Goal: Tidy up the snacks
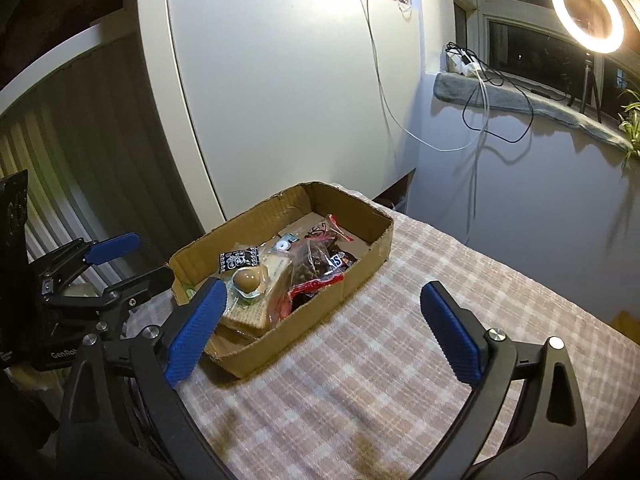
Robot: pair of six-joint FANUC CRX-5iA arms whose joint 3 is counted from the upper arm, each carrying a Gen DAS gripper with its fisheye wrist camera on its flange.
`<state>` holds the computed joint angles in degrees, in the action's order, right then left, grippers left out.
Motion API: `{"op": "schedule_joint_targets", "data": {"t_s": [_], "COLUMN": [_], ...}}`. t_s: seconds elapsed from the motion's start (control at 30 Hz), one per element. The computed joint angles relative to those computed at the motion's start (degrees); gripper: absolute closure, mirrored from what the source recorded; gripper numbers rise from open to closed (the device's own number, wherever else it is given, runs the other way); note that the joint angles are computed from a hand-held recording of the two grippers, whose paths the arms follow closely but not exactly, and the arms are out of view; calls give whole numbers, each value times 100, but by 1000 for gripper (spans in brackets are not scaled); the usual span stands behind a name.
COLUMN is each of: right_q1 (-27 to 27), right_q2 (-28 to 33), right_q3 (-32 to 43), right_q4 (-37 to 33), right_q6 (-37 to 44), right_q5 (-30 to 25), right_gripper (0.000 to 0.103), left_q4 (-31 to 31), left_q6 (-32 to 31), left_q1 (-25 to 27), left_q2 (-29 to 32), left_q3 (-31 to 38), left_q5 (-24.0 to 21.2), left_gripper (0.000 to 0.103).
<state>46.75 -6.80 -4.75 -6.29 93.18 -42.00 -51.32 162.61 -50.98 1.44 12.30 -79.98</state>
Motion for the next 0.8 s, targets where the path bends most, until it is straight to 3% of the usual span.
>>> {"op": "schedule_joint_targets", "data": {"t_s": [0.8], "right_q1": [153], "right_q2": [-449], "right_q3": [-485], "right_q4": [360], "right_q6": [-373], "right_q5": [152], "right_gripper": [3], "left_q4": [-202], "left_q6": [107], "left_q1": [-300], "left_q2": [110], "left_q3": [154], "left_q5": [-302], "left_gripper": [25]}}
